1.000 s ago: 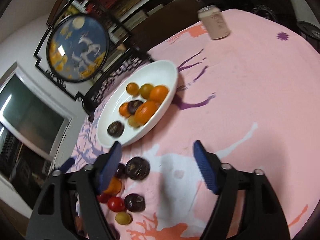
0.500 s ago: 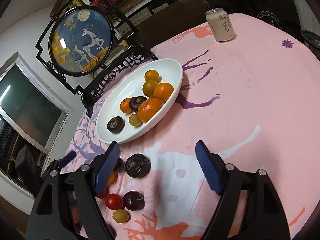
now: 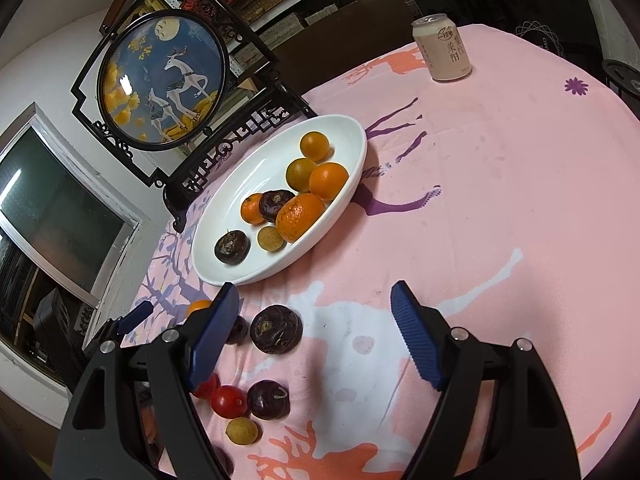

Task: Organize fruits
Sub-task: 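Move both open tools back toward the remaining fruit pile, then grasp a mandarin with the left tool while the right tool grasps a dark plum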

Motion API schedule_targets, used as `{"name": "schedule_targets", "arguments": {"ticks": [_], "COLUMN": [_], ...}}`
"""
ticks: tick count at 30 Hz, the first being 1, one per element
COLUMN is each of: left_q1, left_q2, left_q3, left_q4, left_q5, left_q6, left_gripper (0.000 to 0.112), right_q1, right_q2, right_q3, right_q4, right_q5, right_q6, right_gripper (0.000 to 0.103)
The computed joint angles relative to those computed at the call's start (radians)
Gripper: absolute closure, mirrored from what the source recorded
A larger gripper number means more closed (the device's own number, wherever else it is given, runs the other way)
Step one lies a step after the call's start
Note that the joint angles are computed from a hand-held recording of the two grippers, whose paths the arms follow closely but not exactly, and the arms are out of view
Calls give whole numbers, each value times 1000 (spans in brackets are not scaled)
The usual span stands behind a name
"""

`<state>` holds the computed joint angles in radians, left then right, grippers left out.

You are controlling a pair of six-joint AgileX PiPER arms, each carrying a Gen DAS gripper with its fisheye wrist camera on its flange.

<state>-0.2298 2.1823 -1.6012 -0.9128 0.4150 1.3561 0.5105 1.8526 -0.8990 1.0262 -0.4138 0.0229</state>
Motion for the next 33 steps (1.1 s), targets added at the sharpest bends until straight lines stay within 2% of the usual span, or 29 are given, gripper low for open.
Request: {"name": "schedule_targets", "arguments": {"ticks": [2, 6, 12, 14, 16, 18, 19, 20, 22, 25, 27, 28, 29, 30, 33], "left_q1": [-15, -21, -31, -41, -33, -5, 6, 18, 27, 23, 35, 37, 36, 34, 31], "left_q2": [4, 5, 14, 33, 68, 119, 139, 162, 188, 171, 194, 193, 179, 166, 165], "left_q3": [11, 17, 8, -23, -99, -207, -250, -299, -345, -307, -355, -355, -333, -311, -313], "left_q4": [8, -29, -43, 51, 160, 183, 178, 175, 163, 143, 148, 152, 158, 167, 204], "left_q5": [-39, -48, -13, -8, 60, 200, 261, 334, 424, 407, 453, 445, 402, 358, 320], "left_q6": [14, 66, 119, 32, -105, -179, -200, -219, -221, -179, -227, -240, -246, -254, -304], "left_gripper": [16, 16, 16, 16, 23, 33, 43, 48, 71, 71, 71, 71, 71, 71, 71], "right_q1": [0, 6, 9, 9, 9, 11, 13, 14, 15, 12, 8, 8, 12, 19, 38], "right_q2": [2, 6, 9, 11, 12, 13, 14, 16, 20, 29, 40, 47, 51, 58, 82], "right_q3": [-3, -11, -17, -20, -22, -24, -26, -30, -37, -48, -62, -72, -78, -92, -140], "right_q4": [8, 31, 58, 65, 70, 77, 86, 96, 101, 60, 6, -14, -12, 23, 183], "right_q5": [3, 3, 4, 6, 7, 5, 5, 6, 13, 38, 62, 74, 77, 81, 90], "right_q6": [-13, -44, -73, -83, -90, -101, -113, -128, -142, -124, -90, -87, -99, -152, -363], "right_gripper": [25, 25, 25, 25, 25, 25, 25, 25, 25, 25, 25, 25, 25, 25, 33]}}
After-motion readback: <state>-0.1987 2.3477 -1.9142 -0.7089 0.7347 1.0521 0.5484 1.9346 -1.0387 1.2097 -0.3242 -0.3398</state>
